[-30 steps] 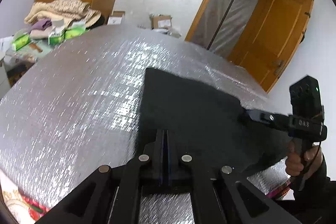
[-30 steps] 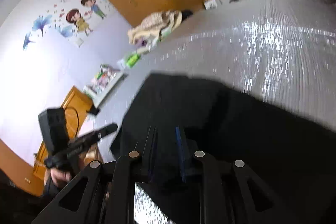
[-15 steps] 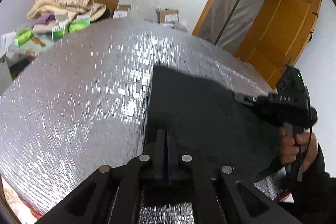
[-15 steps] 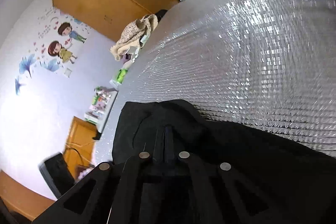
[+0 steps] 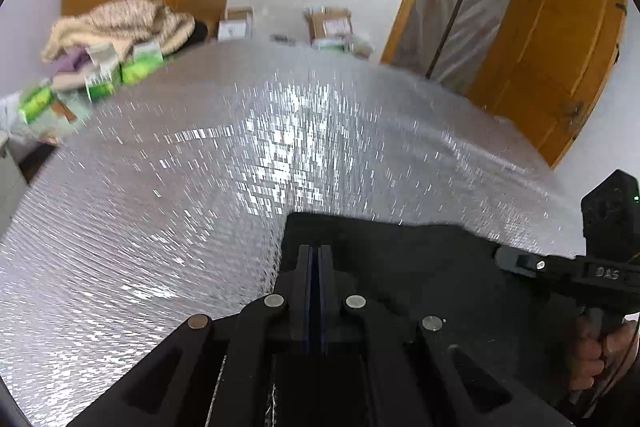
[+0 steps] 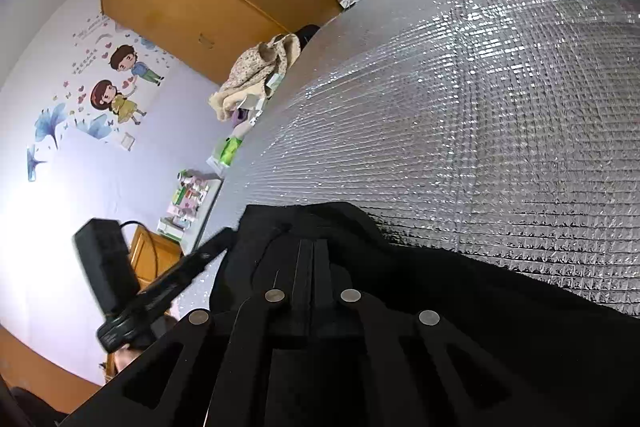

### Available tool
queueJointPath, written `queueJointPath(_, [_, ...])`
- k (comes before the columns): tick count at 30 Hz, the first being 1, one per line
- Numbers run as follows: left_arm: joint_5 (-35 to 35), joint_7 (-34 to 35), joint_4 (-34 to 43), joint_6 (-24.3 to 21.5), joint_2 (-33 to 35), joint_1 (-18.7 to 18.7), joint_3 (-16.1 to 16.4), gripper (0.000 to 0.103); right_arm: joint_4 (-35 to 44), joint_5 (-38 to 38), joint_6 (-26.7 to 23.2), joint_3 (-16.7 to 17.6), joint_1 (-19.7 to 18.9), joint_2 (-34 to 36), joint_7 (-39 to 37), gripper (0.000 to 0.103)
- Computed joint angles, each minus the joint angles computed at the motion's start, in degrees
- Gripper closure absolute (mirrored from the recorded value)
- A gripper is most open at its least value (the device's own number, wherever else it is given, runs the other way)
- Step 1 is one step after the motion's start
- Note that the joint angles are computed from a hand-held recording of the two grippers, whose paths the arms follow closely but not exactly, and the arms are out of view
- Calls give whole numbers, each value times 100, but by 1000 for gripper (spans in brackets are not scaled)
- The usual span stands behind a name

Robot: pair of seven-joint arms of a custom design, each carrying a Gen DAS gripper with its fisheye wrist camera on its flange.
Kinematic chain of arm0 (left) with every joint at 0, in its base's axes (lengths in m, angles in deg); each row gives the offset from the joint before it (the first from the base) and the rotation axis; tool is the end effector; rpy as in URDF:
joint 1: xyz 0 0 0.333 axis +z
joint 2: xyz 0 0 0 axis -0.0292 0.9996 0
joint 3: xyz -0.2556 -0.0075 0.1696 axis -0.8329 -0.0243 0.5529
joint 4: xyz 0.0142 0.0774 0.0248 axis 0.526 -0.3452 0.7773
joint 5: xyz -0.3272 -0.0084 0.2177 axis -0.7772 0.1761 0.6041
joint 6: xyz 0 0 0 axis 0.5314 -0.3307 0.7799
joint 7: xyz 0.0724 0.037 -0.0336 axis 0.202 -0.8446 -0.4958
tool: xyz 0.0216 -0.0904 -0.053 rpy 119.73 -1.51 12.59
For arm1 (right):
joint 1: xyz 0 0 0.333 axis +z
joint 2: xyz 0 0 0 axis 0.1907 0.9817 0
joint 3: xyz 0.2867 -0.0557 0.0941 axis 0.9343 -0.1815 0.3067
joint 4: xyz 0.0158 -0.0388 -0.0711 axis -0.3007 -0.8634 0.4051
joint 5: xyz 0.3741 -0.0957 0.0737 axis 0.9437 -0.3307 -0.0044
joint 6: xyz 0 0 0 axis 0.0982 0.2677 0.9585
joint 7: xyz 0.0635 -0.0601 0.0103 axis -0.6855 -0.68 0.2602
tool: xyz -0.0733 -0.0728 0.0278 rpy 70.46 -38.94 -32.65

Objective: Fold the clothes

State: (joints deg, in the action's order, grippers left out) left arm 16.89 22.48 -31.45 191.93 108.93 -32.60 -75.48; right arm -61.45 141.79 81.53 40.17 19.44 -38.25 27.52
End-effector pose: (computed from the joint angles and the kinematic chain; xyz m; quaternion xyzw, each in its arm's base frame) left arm 0.6814 -0.4590 0.4783 -0.6426 0.6665 -0.3500 0.1429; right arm 0.7080 0.2461 0.4098 -0.6416 0.5931 0.1220 0.4708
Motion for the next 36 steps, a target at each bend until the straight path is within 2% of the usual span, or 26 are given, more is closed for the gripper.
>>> queueJointPath(3, [-47, -101, -462, 433, -195, 107, -60, 102, -26, 332, -2, 147, -138, 67, -323, 103])
queueJointPath(9, [-297, -142, -1060, 1011, -438, 364, -284, 101, 48, 388, -39, 109, -94, 113, -386, 103])
queueJointPath(13, [-46, -587, -1525, 1089, -808, 200, -18, 101, -26, 138, -43, 7, 9, -45, -242, 102])
queueJointPath(14, [30, -664, -1775, 1245, -964, 204, -16, 101, -116, 112, 33, 4, 35, -155, -289, 96])
queueJointPath(17, [329, -1011, -2737, 1788, -1574, 173, 31, 101, -350, 420, 272, 159, -2, -419, -983, 96])
queueJointPath(22, [785, -1586, -3556, 1988, -2127, 112, 83, 101, 103, -224, 40, -64, 368, -166, -687, 96])
queueJointPath(25, [931, -1714, -3872, 1936, -2329, 160, -6, 101, 747, -1355, -247, -455, 756, 349, 386, 103])
queueJointPath(27, [1017, -1781, -4003, 1905, -2420, 183, -50, 101, 867, -1278, -319, -246, 581, 481, 340, 103])
queueJointPath(31, [1181, -1857, -4250, 2006, -2589, 218, -130, 101, 583, -1447, -123, -192, 557, 247, 433, 103])
queueJointPath(32, [1220, -1852, -4304, 2047, -2626, 223, -150, 101, 341, -1249, -48, -42, 426, 73, 200, 97])
queueJointPath(35, [1241, -1658, -4394, 2158, -2659, 281, -274, 101, -269, -552, -146, 274, 64, -374, -602, 97])
queueJointPath(36, [1204, -1554, -4388, 2139, -2637, 304, -323, 101, -462, -362, -209, 282, 17, -520, -807, 97])
